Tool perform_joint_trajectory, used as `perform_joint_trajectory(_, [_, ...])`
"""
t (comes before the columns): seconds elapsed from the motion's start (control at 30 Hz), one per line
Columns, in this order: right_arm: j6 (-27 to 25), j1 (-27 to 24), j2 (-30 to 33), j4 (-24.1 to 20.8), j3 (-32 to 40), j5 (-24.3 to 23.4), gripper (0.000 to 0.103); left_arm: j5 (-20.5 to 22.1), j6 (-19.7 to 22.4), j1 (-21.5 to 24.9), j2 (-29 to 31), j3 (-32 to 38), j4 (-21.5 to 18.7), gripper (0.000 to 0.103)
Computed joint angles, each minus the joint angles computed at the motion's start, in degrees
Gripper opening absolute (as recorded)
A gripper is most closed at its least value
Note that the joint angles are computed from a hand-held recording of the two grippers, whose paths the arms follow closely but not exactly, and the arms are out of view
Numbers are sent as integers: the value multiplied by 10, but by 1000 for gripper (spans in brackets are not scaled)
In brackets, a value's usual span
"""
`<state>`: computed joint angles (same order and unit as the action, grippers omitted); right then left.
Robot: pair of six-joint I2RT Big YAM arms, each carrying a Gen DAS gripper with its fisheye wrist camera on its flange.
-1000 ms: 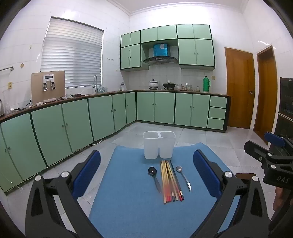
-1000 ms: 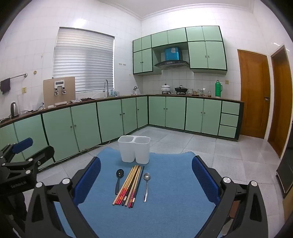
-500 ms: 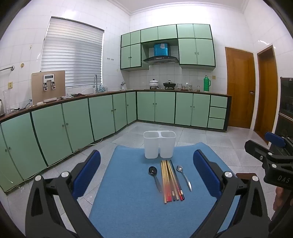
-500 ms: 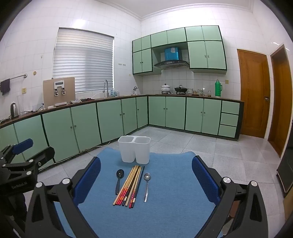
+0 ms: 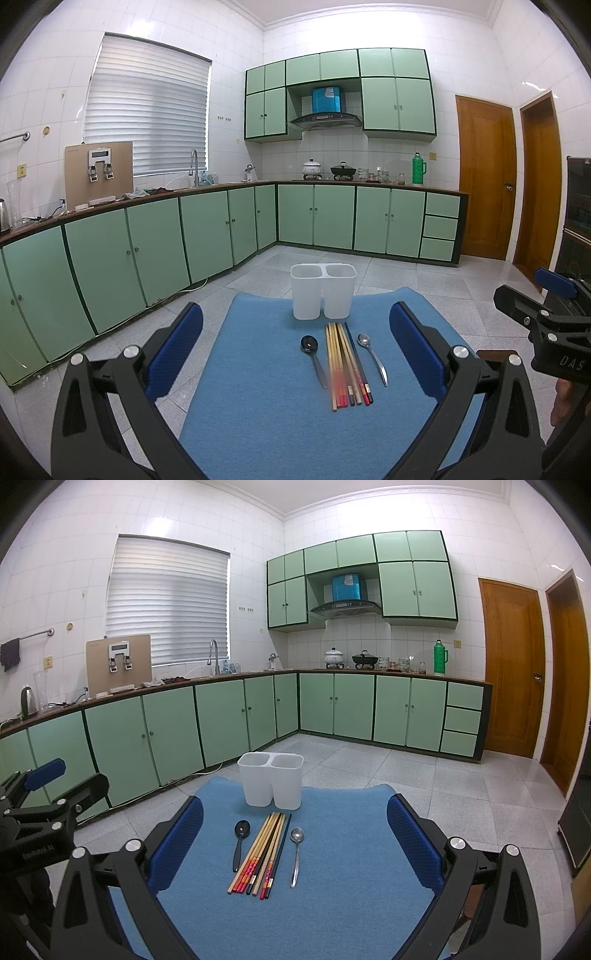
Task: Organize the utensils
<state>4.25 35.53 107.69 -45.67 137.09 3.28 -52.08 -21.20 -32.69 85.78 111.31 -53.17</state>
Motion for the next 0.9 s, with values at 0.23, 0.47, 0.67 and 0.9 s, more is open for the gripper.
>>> perform_joint_trajectory(0.23, [0, 0, 0, 0, 0, 0, 97, 1, 1, 1, -1, 1, -2, 98])
perform_joint_trajectory(0.47, [0, 0, 0, 0, 0, -1, 97, -1, -1, 0, 1, 3, -2, 98])
perform_joint_trajectory(0.67, [0, -2, -2, 2, -5, -2, 97, 1, 1, 2, 2, 1, 2, 98])
perform_joint_trajectory(0.9, [-1, -3, -4, 4, -12, -3, 97, 3, 1, 3, -5, -8, 3, 98])
